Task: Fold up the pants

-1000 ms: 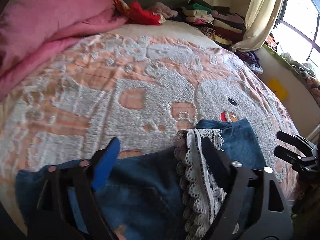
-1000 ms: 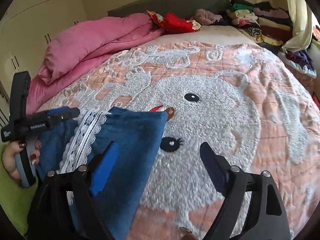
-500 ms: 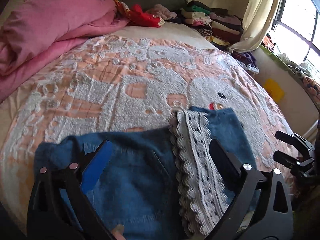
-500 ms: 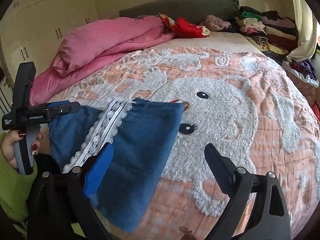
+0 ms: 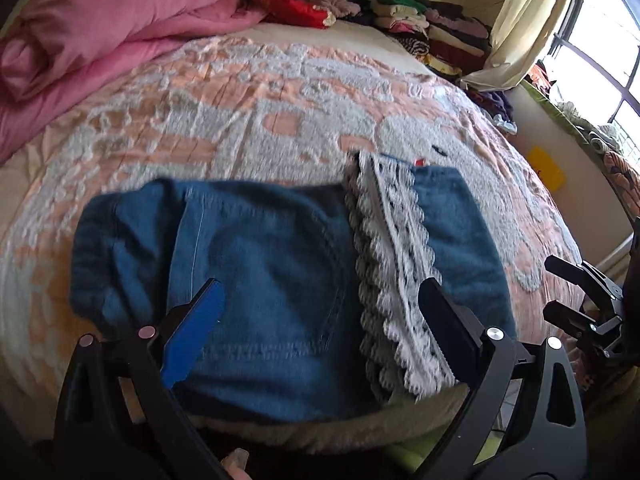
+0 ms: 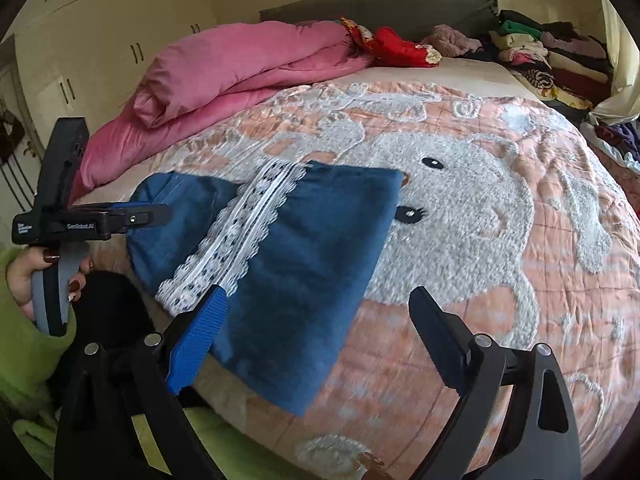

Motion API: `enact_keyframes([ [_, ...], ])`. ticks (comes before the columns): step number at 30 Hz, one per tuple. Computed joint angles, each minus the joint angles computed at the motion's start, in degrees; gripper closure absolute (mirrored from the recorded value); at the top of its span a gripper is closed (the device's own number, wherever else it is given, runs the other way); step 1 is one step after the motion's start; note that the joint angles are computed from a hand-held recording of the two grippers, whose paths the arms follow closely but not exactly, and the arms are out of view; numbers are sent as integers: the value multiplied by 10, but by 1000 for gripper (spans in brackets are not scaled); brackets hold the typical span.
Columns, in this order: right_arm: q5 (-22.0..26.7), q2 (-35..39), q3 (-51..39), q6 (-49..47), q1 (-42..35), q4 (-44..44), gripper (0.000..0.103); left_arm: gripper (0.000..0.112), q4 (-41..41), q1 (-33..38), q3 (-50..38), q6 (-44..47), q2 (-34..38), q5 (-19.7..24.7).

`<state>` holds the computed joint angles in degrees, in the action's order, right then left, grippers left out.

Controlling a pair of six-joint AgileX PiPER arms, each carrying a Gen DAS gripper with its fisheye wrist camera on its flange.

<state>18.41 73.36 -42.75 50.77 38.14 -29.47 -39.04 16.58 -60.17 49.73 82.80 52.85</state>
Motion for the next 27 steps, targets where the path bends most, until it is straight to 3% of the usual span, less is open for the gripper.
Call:
enact_keyframes([
  [3,-2,0,9,30,20,-34,12,22,-7,12,20,18,-7,26],
  [6,-1,8,12,58,38,-69,14,42,-12,16,36,31,-2,62],
  [7,-7,9,13,50,39,-63,21,51,-15,14,41,30,1,74],
  [9,-16,19,11,10,39,-29,28,54,-17,6,46,25,10,86],
  [13,-25,38,4,13,53,-38,30,49,-10,-18,54,-19,29,66],
  [16,-28,57,-5,15,55,-36,30,51,4,-45,73,-29,16,31],
  [17,-32,64,-8,4,53,-23,30,58,7,-50,77,-30,11,24],
  [19,-32,69,-10,-10,53,-10,30,96,-5,-46,79,-11,12,43],
  [25,-16,59,-17,9,72,-39,30,100,19,-54,110,12,-37,34],
  [27,-18,60,-17,8,73,-44,36,100,30,-63,115,11,-44,21],
])
